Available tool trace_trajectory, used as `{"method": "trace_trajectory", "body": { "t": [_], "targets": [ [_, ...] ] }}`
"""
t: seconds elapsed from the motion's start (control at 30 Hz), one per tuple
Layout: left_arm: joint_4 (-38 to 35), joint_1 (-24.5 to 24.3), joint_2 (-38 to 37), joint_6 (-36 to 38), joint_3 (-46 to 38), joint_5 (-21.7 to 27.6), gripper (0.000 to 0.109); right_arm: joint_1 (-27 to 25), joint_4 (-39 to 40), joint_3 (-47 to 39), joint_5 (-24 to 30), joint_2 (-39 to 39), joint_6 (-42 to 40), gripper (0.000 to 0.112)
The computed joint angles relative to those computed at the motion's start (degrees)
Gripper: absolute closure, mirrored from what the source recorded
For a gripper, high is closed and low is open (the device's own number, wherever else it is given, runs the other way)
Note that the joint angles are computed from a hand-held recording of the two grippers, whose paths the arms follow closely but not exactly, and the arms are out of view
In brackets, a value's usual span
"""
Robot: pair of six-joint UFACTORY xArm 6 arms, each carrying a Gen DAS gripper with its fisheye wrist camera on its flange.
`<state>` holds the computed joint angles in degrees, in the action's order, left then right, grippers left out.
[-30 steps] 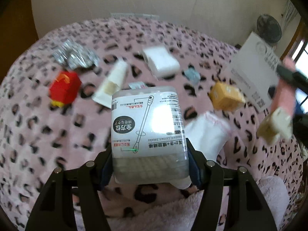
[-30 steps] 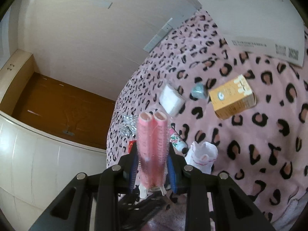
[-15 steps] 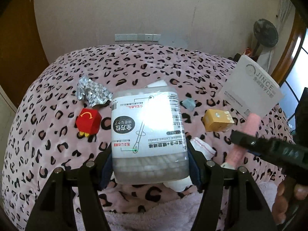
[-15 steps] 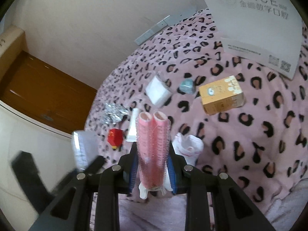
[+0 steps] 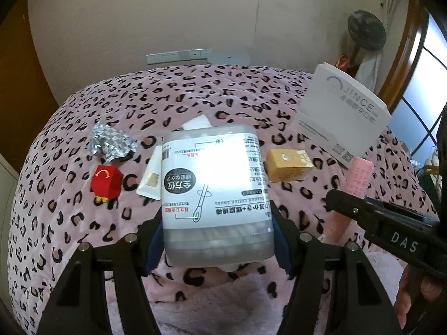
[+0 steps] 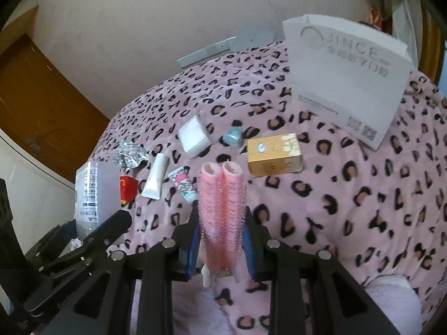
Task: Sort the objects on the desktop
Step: 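Bring both held items over the opening of the white paper bag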
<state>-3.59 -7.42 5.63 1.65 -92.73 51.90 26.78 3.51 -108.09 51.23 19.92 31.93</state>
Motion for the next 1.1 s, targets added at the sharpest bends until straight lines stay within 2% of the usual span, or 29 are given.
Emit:
{"method": "trace_trajectory", "body": {
  "t": [0.47,1.1],
  "targets": [
    [-0.9,-5.1,4.2,1.4,-6.7,2.8,0.043,-2.2,-4.9,3.8,2.9,-5.4,1.1,0.085],
    [-0.6,-9.8,16.2,4.5,-22.2,8.4,0.043,-6.3,-7.9,4.3,4.1,-5.1,1.6,0.085]
  ]
}}
